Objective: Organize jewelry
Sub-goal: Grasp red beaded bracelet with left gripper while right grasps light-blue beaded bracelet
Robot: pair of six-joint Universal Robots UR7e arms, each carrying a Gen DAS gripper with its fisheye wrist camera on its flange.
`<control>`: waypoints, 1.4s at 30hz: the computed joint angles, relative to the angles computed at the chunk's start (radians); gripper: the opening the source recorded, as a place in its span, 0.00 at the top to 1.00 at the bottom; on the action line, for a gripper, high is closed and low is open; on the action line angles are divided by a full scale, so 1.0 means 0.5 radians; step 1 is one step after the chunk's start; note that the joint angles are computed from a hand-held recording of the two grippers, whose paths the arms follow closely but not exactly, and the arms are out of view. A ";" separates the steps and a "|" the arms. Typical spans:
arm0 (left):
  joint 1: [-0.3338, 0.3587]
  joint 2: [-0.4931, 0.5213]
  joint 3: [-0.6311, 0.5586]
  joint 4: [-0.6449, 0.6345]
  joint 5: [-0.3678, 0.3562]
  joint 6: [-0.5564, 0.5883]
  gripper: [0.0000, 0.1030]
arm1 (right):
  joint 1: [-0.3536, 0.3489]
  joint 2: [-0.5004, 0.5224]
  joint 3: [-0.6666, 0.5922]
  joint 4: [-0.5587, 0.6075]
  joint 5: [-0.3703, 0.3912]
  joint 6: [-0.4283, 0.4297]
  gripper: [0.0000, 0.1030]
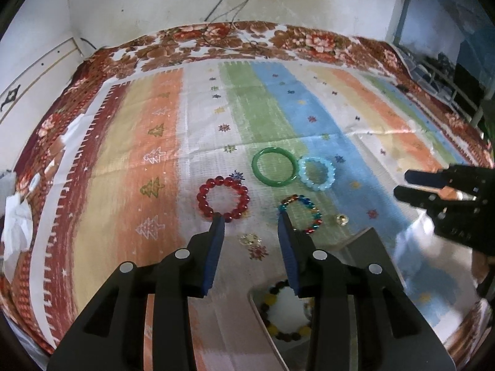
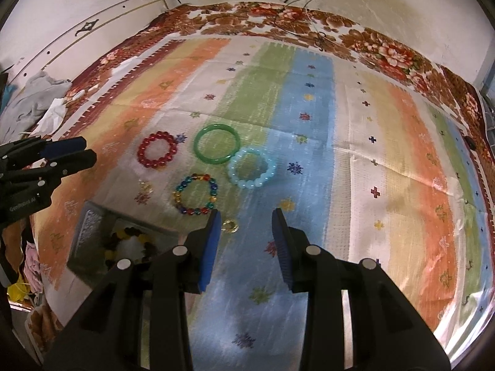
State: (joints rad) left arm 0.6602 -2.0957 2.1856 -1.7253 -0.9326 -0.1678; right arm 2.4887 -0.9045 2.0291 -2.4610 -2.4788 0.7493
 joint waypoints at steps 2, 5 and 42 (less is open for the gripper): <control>0.062 0.053 -0.002 -0.055 -0.001 0.062 0.65 | -0.037 -0.012 0.018 -0.004 0.000 -0.006 0.65; 0.151 0.126 -0.008 -0.138 -0.006 0.129 0.64 | -0.101 -0.027 0.049 -0.045 0.017 -0.038 0.65; 0.696 0.666 -0.055 -0.671 -0.022 0.601 0.59 | -0.597 0.247 -0.041 -0.516 0.087 -0.530 0.63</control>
State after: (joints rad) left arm 1.0083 -1.7625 2.1583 -2.0610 -0.9438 0.1328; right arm 2.1900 -0.7810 2.0085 -2.7189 -2.4352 0.4845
